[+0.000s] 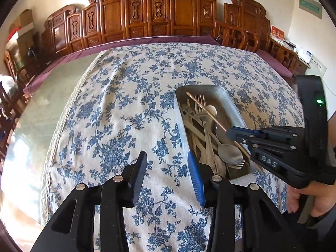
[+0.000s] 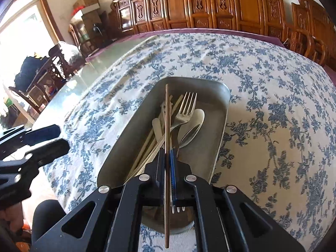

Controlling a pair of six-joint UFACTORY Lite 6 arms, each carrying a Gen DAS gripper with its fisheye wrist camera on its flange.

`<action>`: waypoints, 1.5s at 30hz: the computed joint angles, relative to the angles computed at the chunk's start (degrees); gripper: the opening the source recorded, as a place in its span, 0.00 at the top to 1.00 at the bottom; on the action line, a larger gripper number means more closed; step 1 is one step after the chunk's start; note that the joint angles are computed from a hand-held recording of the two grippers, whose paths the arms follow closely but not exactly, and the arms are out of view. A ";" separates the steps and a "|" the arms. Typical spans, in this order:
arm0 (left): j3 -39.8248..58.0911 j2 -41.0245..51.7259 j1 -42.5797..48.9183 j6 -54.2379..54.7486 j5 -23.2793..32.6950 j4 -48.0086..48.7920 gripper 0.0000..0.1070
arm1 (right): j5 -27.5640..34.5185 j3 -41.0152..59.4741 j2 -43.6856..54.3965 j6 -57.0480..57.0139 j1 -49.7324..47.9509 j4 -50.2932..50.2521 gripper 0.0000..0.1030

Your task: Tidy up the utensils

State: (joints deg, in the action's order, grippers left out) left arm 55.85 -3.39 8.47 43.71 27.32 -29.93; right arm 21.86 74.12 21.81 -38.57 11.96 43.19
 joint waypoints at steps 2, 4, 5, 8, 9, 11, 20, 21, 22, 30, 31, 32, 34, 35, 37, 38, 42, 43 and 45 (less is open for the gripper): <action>-0.54 -0.26 0.01 0.23 -0.11 -0.23 0.64 | 0.06 1.14 1.50 0.21 0.05 0.51 0.94; -0.89 -0.70 -0.18 -0.01 -0.09 -0.03 0.64 | 0.12 2.39 2.77 0.79 0.13 0.30 0.94; -0.98 -0.92 -0.30 -0.18 -0.08 0.11 0.64 | 0.01 3.02 3.35 1.38 0.30 -0.33 0.94; -1.36 -1.80 -0.40 -0.46 0.05 0.30 0.63 | -0.50 3.56 3.82 2.25 0.56 -1.93 0.93; -1.46 -2.19 -0.58 -1.01 0.04 0.71 0.63 | -0.53 3.44 3.65 1.59 0.46 -1.47 0.93; -1.88 -2.91 -0.80 -1.67 -0.08 1.16 0.59 | -0.64 2.21 2.50 -1.28 0.04 0.80 0.93; -3.56 -7.34 -2.32 -6.18 0.53 3.38 0.45 | -1.20 -9.34 -11.75 -11.75 -3.98 9.07 0.79; -3.67 -7.71 -2.51 -6.36 0.47 3.25 0.43 | -1.23 -10.80 -13.74 -12.76 -4.44 9.77 0.73; -3.93 -8.41 -3.11 -7.53 0.27 3.83 0.36 | -1.69 -13.27 -17.24 -13.22 -4.94 9.52 0.71; -4.73 -13.18 -7.47 -15.75 0.37 8.28 0.12 | 0.23 -22.09 -34.73 -5.01 -11.24 0.56 0.09; -4.90 -14.02 -7.96 -16.55 0.71 8.48 0.12 | 1.04 -23.17 -37.58 -3.70 -12.50 -1.16 0.07; -5.09 -14.85 -8.44 -17.51 0.99 8.97 0.11 | 1.58 -23.99 -39.50 -3.11 -13.23 -2.00 0.04; -5.63 -16.89 -9.96 -21.07 1.56 11.55 0.11 | 3.34 -25.87 -44.11 -2.90 -15.81 -2.75 0.03; -5.68 -17.63 -10.66 -22.56 1.98 12.59 0.11 | 4.26 -26.38 -45.61 -2.71 -16.99 -3.06 0.03; -5.63 -19.17 -12.16 -25.71 3.05 14.75 0.11 | 6.37 -27.73 -49.18 -1.71 -19.73 -4.51 0.03; -5.64 -20.04 -13.05 -27.69 3.43 16.22 0.11 | 6.66 -28.52 -50.71 -0.79 -20.31 -5.48 0.03; -6.08 -25.58 -17.33 -35.80 5.26 22.00 0.11 | 10.02 -30.22 -56.27 -0.19 -24.96 -6.90 0.03; -6.08 -26.71 -18.19 -37.44 5.66 23.24 0.11 | 11.51 -30.22 -57.60 -1.41 -26.83 -6.17 0.03; -5.73 -29.91 -20.91 -42.74 6.75 27.42 0.11 | 14.03 -30.07 -59.97 -3.91 -30.04 -4.33 0.03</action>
State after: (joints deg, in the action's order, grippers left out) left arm 50.12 -33.30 -12.44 0.97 34.07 -2.51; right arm 35.89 44.06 -38.16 -42.48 -18.08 38.86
